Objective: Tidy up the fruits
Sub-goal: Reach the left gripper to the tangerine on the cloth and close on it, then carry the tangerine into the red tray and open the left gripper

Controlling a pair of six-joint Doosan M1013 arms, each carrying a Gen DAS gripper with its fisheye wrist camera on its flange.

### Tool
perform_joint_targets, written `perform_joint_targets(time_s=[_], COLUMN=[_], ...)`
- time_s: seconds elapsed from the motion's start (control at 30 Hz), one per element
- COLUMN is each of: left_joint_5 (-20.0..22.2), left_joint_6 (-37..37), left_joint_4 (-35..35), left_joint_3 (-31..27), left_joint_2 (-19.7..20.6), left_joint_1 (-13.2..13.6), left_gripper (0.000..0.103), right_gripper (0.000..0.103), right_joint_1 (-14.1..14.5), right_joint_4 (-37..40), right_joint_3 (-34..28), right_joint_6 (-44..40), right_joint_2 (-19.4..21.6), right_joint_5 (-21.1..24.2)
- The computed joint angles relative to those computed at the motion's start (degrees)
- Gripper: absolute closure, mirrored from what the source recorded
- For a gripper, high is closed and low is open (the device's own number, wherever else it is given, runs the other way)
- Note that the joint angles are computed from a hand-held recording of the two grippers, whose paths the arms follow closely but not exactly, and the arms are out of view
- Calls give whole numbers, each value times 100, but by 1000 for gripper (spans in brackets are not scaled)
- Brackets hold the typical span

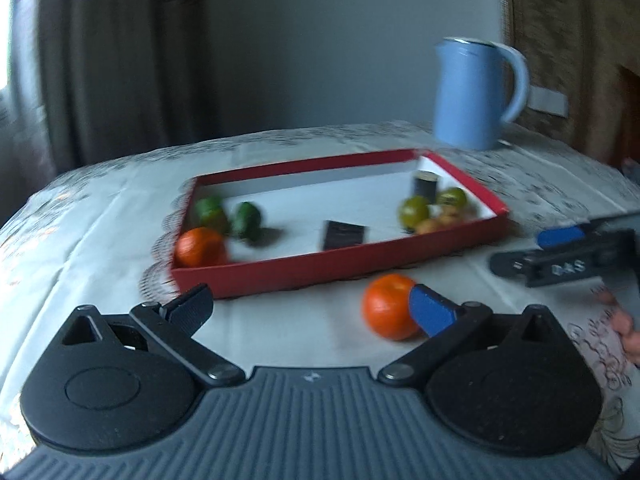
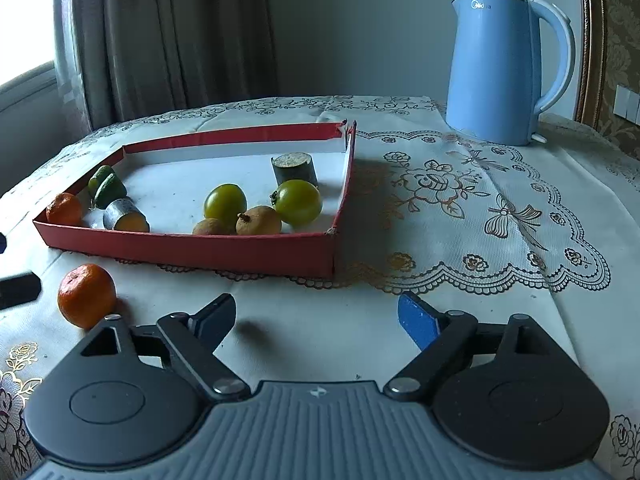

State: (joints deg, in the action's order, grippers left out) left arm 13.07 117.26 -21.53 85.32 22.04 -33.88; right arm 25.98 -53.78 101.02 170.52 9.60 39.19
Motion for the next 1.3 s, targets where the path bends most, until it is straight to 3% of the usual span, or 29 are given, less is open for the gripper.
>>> perform_joint_targets(time_s=[0.1, 0.27, 0.33, 0.47, 0.53, 0.67, 0.83, 0.9, 0.97, 1.3], left_joint_5=[43, 393, 539, 520, 587, 643, 898, 994, 1097, 636], left_joint_6=[403, -702, -453, -529, -237, -538, -398, -88, 251, 260], left_joint_4=[-357, 773, 381, 473, 178, 527, 414, 50, -326, -106], left_joint_3=[-63, -357, -431, -444, -459, -523, -616, -628, -644, -391], left_joint_2=[37, 213, 257, 270, 274, 328, 392, 400, 408, 256], left_joint_1=[-39, -134, -115, -147, -143, -188, -185, -155, -132, -189], left_gripper=[0, 11, 13, 14, 17, 17, 38, 55, 61, 63], right_gripper=[13, 13, 13, 12, 12, 12, 12, 12, 12, 11], right_joint_1=[15, 25, 27, 29, 33, 35, 35, 35, 35, 38], right_joint_4=[11, 18, 18, 23, 26, 28, 26, 26, 24, 26], right_joint_3=[-23, -30, -32, -37, -40, -41, -39, -39, -38, -40], right_joint_6=[-72, -129, -135, -151, -169, -170, -170, -170, -165, -167], right_joint_2=[18, 25, 27, 32, 35, 35, 34, 34, 34, 36], right_joint_5=[58, 83, 88, 99, 107, 105, 108, 108, 105, 109])
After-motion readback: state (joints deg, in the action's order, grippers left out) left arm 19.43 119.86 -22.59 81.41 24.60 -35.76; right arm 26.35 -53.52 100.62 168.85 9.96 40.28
